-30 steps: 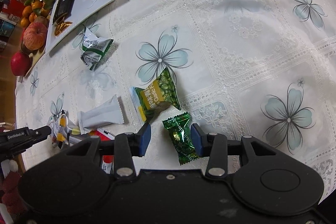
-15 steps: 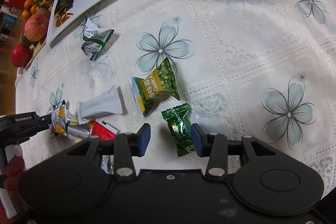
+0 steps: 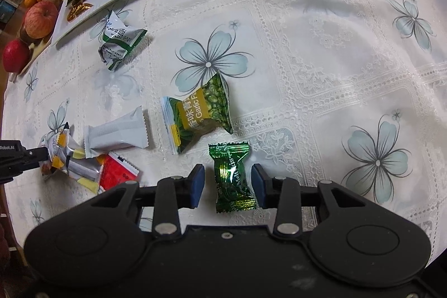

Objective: Organize snacks
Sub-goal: 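Close left tool on the hawthorn packet while right tool closes on the green candy, then carry the hawthorn packet with left tool while right tool carries the green candy to the tray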

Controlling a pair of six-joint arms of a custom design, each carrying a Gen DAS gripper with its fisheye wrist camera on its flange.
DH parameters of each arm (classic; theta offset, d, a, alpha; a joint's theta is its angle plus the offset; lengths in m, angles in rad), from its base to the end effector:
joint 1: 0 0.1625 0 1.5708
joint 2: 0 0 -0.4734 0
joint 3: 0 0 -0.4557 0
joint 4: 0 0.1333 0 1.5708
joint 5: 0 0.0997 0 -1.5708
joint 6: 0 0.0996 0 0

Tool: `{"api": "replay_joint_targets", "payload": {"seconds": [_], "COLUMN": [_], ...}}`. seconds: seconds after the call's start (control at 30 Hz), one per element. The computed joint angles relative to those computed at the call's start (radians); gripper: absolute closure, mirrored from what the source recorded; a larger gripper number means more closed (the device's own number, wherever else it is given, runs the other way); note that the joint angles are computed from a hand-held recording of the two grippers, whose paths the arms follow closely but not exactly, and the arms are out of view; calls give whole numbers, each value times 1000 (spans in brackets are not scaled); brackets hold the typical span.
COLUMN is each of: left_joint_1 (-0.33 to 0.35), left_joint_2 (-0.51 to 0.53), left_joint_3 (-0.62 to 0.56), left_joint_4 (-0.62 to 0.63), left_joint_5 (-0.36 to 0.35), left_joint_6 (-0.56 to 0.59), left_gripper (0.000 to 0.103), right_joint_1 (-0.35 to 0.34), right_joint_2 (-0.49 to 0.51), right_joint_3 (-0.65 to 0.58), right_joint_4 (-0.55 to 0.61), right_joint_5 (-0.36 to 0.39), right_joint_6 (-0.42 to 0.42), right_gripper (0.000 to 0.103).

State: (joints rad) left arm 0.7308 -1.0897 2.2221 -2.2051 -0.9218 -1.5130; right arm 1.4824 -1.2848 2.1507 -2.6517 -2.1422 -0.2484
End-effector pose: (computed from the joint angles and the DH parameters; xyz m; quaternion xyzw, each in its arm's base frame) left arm -0.2150 -0.4526 0.0522 -0.2291 0.8930 -0.1955 0.3344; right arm 0.0311 -0.5490 0.2090 0.0461 -0.9533 0.0545 0.2935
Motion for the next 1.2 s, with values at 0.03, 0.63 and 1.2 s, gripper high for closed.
{"api": "replay_joint_targets", "payload": {"seconds": [0.03,0.63,1.2], "left_joint_1": [-1,-220,-587], "left_joint_2": [-3,-57,17], "left_joint_3": [2,115,214], "left_joint_4": [-1,-7,-34], "left_joint_5": [-6,-14,-66], "left_joint_6": [-4,-114,-315], "left_gripper": [77,77,77], "right_joint_1": [5,-33,-245], "right_joint_2": [4,-131,-569], "right_joint_3": [5,81,389], "right_joint_4": [-16,-53,-87], "right_joint_5": [-13,160,515], "right_joint_6": [-14,-55,-256], "right_gripper": [68,82,82]}}
